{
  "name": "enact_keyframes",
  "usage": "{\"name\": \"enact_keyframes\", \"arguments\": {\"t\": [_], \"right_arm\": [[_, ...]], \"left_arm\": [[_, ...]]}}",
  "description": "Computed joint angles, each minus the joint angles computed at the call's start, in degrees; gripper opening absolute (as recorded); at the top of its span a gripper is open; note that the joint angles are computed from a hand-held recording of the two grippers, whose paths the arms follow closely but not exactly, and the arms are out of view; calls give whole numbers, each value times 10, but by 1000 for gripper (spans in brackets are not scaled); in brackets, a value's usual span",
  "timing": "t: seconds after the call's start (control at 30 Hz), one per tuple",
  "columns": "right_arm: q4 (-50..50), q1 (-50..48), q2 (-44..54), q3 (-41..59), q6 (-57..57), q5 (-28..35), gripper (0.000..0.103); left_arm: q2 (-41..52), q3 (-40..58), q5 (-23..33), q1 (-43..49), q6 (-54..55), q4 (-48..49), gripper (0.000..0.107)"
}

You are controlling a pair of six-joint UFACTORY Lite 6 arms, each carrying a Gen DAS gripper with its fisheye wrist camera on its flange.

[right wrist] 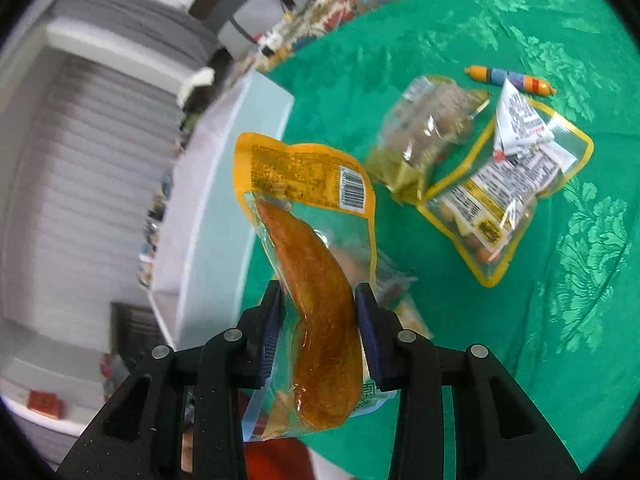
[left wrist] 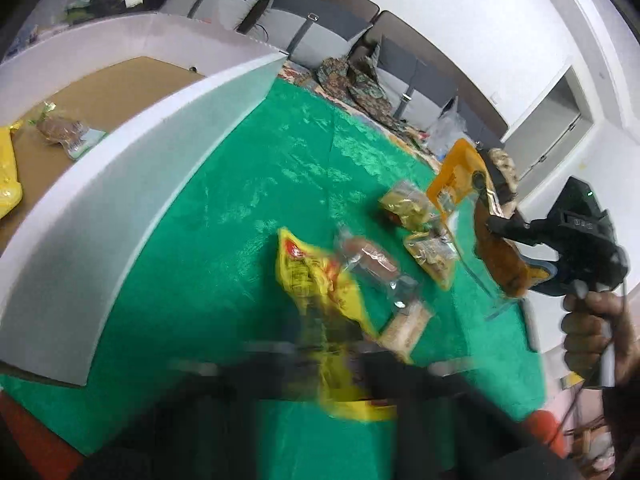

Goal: Organize snacks
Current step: 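Grasp the orange sausage vacuum pack with the right gripper while the left holds the yellow bag, then carry the yellow bag and orange pack over the white box with both grippers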

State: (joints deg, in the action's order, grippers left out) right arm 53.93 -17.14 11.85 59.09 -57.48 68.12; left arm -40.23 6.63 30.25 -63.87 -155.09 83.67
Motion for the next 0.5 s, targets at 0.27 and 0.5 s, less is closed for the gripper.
{"name": "enact_keyframes", "arguments": {"t": [0.27, 0.5], "right_arm": [[21, 11, 22, 9, 20, -20, 38], [28, -1, 17, -12, -9, -3, 38]], "left_arm": [[145, 68, -134, 80, -5, 50, 60], [469, 340, -76, 68, 308, -252, 98]]}}
